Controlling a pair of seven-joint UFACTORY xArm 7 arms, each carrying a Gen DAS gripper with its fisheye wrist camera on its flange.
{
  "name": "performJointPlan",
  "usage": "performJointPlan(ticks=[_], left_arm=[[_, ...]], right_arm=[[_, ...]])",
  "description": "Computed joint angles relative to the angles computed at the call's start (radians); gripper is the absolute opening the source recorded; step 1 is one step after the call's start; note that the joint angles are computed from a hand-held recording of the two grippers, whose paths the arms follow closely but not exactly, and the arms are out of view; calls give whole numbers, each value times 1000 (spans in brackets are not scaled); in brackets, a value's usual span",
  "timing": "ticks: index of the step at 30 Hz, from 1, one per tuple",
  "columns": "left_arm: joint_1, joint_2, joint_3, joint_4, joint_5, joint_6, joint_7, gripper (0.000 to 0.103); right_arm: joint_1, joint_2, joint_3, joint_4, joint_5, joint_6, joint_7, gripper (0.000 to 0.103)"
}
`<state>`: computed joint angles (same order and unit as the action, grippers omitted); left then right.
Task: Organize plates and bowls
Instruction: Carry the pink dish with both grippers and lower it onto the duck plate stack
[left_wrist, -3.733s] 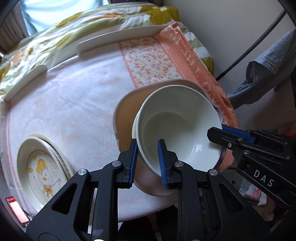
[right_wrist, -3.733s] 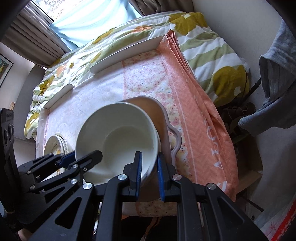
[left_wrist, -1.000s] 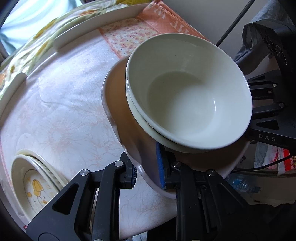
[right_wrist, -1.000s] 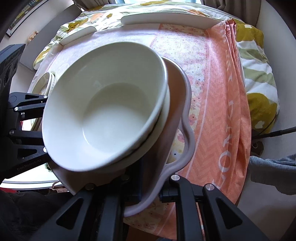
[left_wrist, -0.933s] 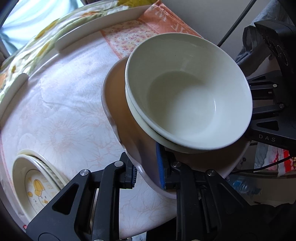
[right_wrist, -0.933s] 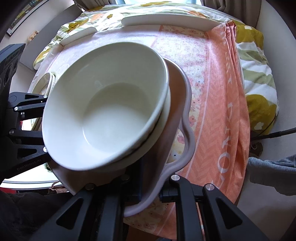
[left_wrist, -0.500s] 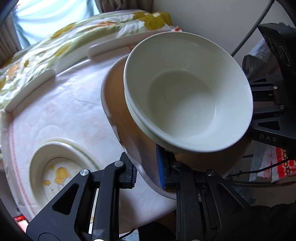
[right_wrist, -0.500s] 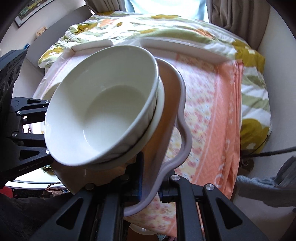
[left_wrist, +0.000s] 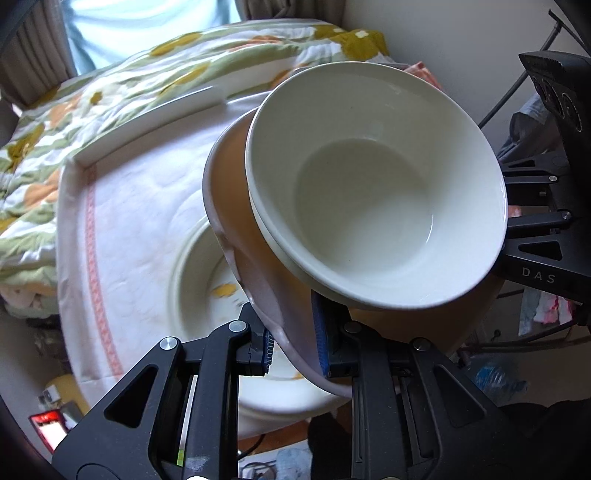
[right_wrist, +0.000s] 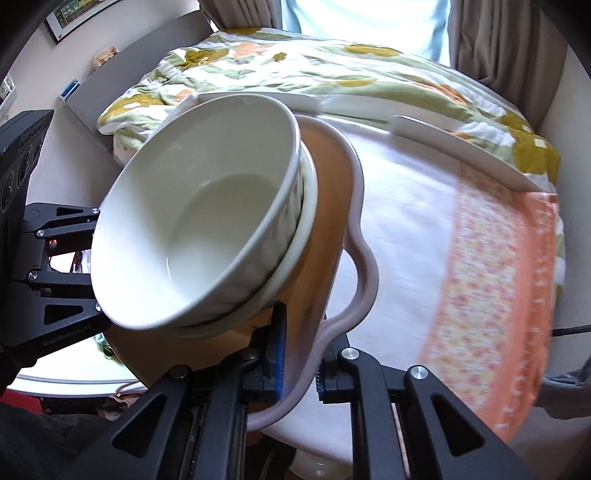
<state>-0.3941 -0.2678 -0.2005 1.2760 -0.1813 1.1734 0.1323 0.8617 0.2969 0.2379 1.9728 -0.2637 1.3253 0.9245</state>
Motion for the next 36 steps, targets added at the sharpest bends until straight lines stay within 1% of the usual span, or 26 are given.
performJointPlan(ticks=[3, 6, 9, 15, 25, 29, 31, 34, 36], left_arm=[[17, -25, 29, -34, -2, 12, 40, 15], [34, -49, 47, -73, -7, 16, 74, 15], [46, -53, 58, -98, -15, 9, 107, 15], [59, -61, 63, -131, -36, -4, 142, 14], [56, -69, 59, -170, -59, -33, 154, 14], [55, -79, 55, -183, -51, -47, 156, 14], [54, -77, 50, -180, -38, -43, 153, 14], [54, -58, 53, -149, -36, -1, 144, 15], [54, -46, 56, -127, -39, 32, 145, 15]], right_arm=[[37, 106, -8, 128, -12, 20, 11, 12], [89, 211, -38, 270, -10, 59, 14, 12], [117, 258, -70, 322, 7, 62, 24, 12], [151, 302, -108, 361, 17, 68, 61, 12], [144, 223, -95, 204, -1, -4, 145, 12], [143, 220, -86, 199, -16, -1, 152, 12], [146, 243, -84, 239, -16, 33, 145, 12], [168, 324, -97, 385, -13, 137, 109, 12], [171, 334, -107, 410, 8, 159, 97, 12]])
